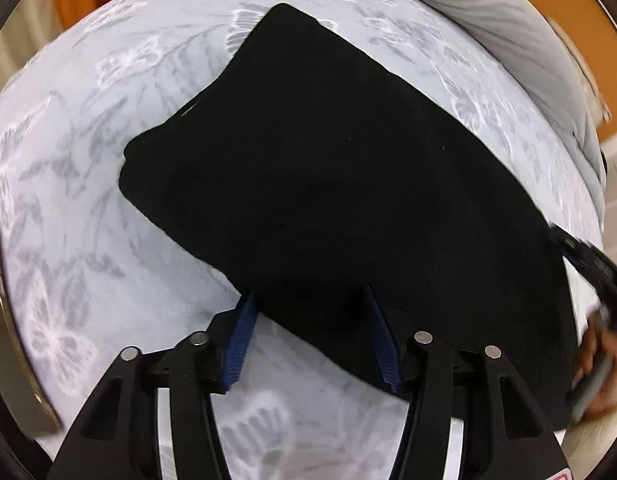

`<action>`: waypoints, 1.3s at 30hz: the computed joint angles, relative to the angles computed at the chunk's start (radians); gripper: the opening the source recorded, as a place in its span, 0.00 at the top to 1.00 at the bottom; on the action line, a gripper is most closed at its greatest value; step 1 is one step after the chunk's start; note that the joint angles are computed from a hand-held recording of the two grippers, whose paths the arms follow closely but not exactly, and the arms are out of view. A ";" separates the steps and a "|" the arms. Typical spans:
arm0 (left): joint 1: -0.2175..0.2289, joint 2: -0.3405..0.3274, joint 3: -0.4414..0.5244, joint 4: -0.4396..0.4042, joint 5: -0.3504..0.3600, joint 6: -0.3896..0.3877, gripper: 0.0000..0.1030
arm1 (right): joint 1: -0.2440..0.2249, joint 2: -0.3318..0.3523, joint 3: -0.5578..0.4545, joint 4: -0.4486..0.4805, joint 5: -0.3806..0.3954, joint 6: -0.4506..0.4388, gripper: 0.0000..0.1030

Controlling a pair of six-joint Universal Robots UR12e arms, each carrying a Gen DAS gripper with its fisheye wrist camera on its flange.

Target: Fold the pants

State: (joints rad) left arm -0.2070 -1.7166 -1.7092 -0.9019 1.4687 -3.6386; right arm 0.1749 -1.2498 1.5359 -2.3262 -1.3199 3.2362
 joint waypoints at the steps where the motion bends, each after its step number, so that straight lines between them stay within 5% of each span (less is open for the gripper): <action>1: 0.003 0.002 -0.001 -0.001 -0.004 0.010 0.48 | 0.001 -0.001 0.011 -0.017 0.010 -0.037 0.81; 4: -0.002 0.004 -0.003 -0.005 0.010 0.046 0.48 | 0.034 0.013 0.003 -0.103 -0.108 -0.112 0.93; 7: -0.008 -0.007 0.009 -0.001 0.022 0.022 0.49 | 0.016 0.036 -0.008 -0.219 -0.120 0.000 1.00; 9: -0.020 -0.018 0.022 -0.002 0.049 0.023 0.48 | 0.016 0.067 -0.046 -0.159 -0.195 0.013 1.00; 11: -0.029 -0.024 0.029 -0.004 0.072 0.027 0.47 | 0.004 0.064 -0.039 -0.132 -0.180 0.060 1.00; 13: -0.030 -0.035 0.049 -0.005 0.073 0.024 0.48 | -0.015 0.006 0.037 -0.260 -0.095 0.100 1.00; 16: -0.029 -0.012 0.030 0.060 0.080 -0.009 0.48 | -0.012 -0.054 0.098 -0.255 0.032 0.014 1.00; 19: -0.035 -0.013 0.041 0.071 0.114 -0.028 0.47 | 0.036 0.003 0.043 -0.155 -0.050 -0.015 1.00; 22: -0.049 -0.033 0.065 0.017 0.161 -0.051 0.46 | 0.066 0.082 -0.014 -0.201 -0.150 0.054 1.00; 25: -0.047 -0.039 0.066 -0.044 0.164 -0.070 0.46 | 0.066 0.084 -0.043 -0.220 -0.151 0.154 1.00; 28: -0.032 -0.032 0.054 -0.021 0.129 -0.079 0.46 | 0.065 0.004 0.046 -0.334 -0.124 0.133 1.00; 31: -0.021 -0.006 0.032 0.037 0.204 -0.065 0.45 | 0.061 -0.079 0.140 -0.330 -0.164 0.069 1.00; 34: 0.022 0.021 -0.001 0.071 0.210 -0.136 0.31 | 0.018 -0.186 0.240 -0.266 -0.204 0.055 0.99; 39: 0.146 0.067 -0.115 0.210 -0.126 -0.320 0.31 | -0.089 -0.373 0.402 -0.186 -0.277 0.142 0.94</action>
